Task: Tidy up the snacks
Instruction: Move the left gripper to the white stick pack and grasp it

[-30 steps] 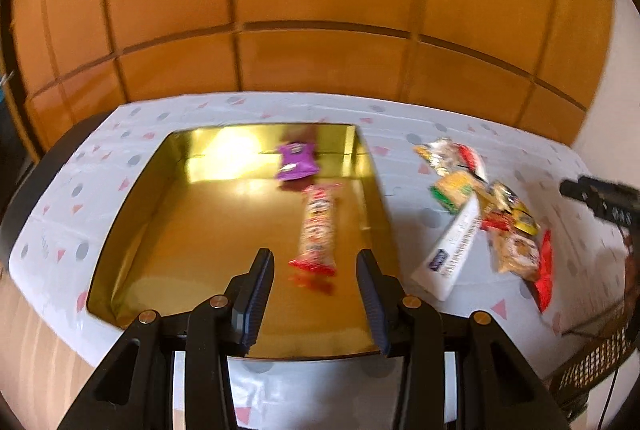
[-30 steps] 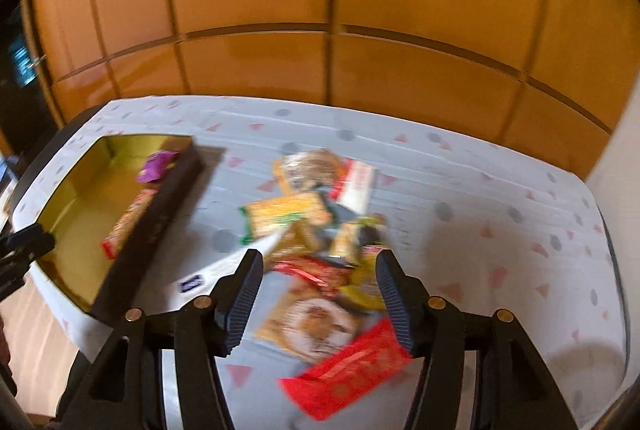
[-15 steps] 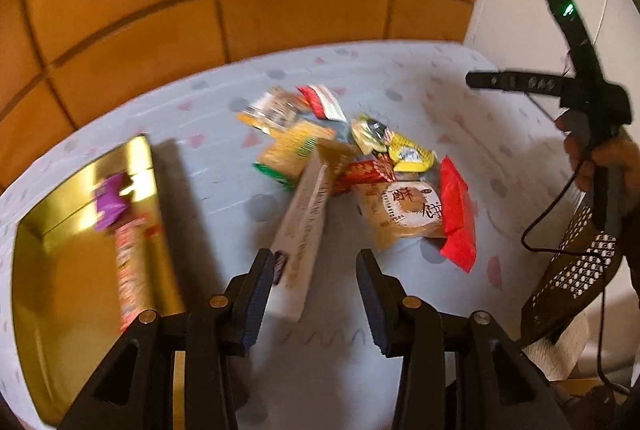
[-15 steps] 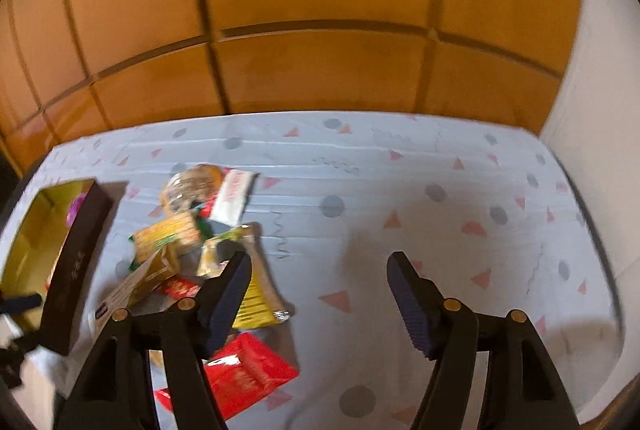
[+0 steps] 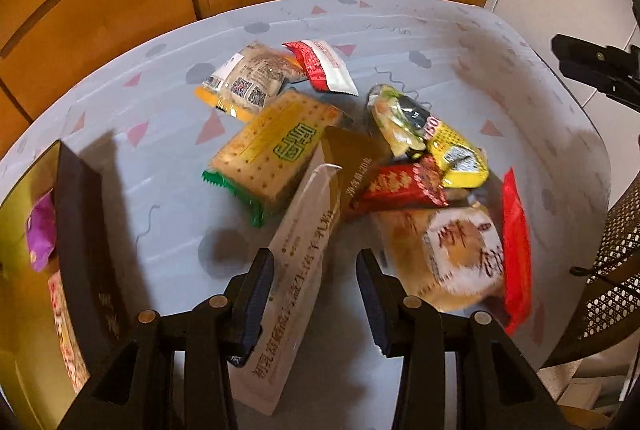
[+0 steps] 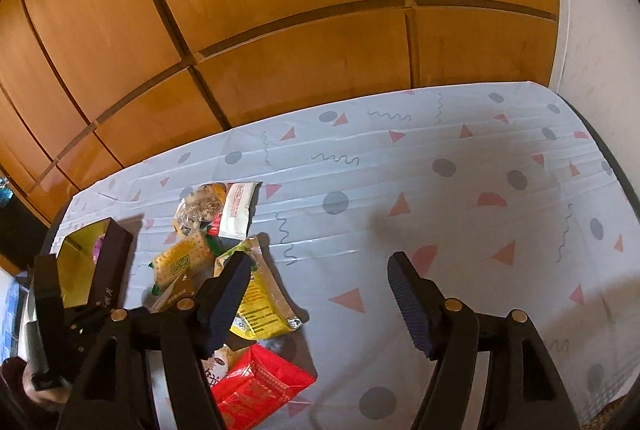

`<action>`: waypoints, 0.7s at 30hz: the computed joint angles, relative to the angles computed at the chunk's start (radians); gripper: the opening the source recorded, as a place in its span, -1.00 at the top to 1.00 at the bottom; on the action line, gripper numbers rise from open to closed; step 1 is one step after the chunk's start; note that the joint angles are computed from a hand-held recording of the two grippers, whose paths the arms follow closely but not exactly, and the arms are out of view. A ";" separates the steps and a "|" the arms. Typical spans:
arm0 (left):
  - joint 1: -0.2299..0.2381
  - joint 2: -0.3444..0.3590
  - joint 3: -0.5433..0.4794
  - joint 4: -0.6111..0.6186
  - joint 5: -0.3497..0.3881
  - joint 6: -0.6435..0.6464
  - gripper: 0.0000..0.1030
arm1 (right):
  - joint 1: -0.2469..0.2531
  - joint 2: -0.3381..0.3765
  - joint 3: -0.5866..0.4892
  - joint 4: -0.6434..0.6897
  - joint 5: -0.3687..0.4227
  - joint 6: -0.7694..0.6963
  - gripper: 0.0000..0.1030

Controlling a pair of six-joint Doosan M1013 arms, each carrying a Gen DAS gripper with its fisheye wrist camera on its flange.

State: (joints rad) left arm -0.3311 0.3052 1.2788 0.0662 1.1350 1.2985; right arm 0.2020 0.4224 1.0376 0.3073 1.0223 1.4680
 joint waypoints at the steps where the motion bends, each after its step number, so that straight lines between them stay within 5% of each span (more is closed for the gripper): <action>1: 0.002 0.005 -0.003 -0.002 0.003 -0.001 0.15 | 0.001 0.000 0.000 0.000 0.000 -0.004 -0.39; 3: 0.009 0.004 0.001 -0.018 -0.009 0.001 0.17 | 0.004 -0.001 0.002 -0.009 -0.003 -0.014 -0.39; 5: 0.005 -0.009 0.023 0.000 -0.043 -0.021 0.48 | 0.008 -0.003 0.005 -0.027 -0.011 -0.011 -0.39; 12: -0.016 -0.072 0.102 0.015 -0.105 -0.127 0.75 | 0.006 0.008 -0.006 -0.048 0.015 0.024 -0.33; 21: -0.054 -0.154 0.214 0.056 -0.161 -0.257 0.72 | -0.005 0.084 -0.093 0.044 0.319 0.059 -0.33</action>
State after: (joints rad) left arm -0.3848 0.1514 1.4932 0.1221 0.9739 1.0417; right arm 0.1971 0.5061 0.9448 0.3518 1.3415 1.5268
